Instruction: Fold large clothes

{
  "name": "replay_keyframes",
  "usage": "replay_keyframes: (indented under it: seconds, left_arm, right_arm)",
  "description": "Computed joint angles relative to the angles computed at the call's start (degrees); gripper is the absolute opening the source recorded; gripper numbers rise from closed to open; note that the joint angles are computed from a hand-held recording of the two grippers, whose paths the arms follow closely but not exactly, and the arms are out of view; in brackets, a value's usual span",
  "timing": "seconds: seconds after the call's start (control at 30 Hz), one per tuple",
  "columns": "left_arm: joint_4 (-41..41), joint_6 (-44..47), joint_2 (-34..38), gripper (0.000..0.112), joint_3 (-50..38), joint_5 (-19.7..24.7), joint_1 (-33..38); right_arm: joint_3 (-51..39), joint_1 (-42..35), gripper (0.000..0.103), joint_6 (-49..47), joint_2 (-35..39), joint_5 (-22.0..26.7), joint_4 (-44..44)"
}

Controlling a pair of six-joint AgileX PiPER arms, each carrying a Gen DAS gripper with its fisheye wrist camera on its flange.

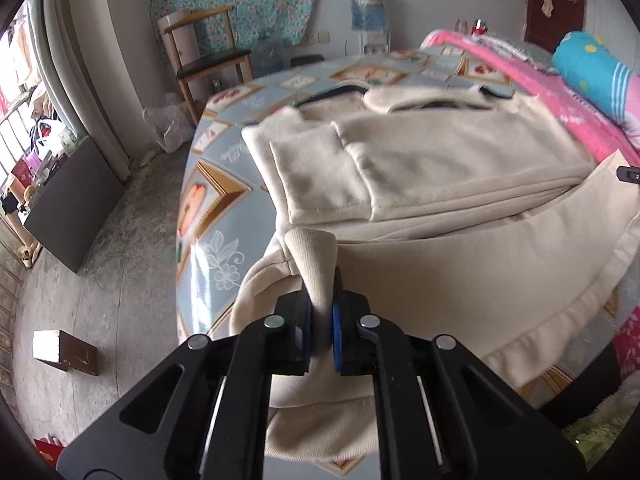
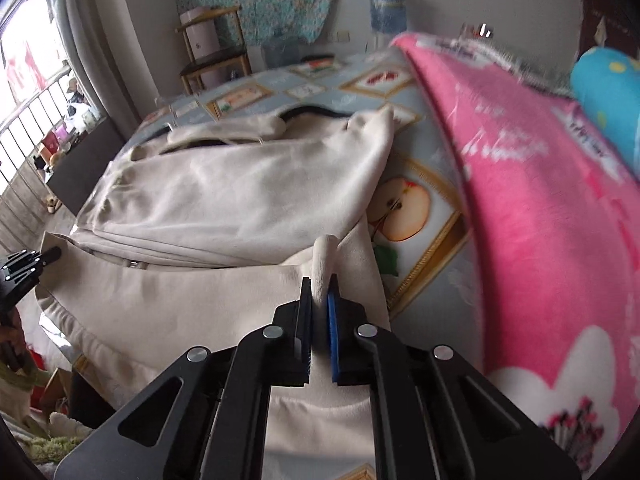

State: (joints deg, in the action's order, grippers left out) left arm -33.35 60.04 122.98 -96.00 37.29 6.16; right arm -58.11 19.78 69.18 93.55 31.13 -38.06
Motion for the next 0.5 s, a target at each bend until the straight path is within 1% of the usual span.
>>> replay_keyframes:
  seconds: [0.07, 0.13, 0.27, 0.37, 0.5]
  left_arm:
    - [-3.9, 3.3, -2.1, 0.006, 1.8, 0.8, 1.4]
    - [-8.6, 6.3, -4.0, 0.006, 2.9, 3.2, 3.6]
    - [-13.9, 7.7, -5.2, 0.006, 1.8, 9.0, 7.0]
    - [-17.2, 8.0, -5.2, 0.006, -0.7, 13.0, 8.9]
    - [-19.5, 6.6, -3.9, 0.006, -5.6, 16.5, 9.6]
  right_arm:
    - [0.8, 3.2, 0.007, 6.0, -3.1, 3.6, -4.2]
    - [1.5, 5.8, 0.006, 10.7, -5.8, 6.5, -7.2]
    - [0.5, 9.9, 0.006, 16.6, -8.3, 12.6, -11.6]
    - [-1.0, 10.8, 0.006, 18.2, -9.0, 14.7, -14.1]
    - [-4.0, 9.9, 0.006, 16.4, -8.3, 15.8, -15.2]
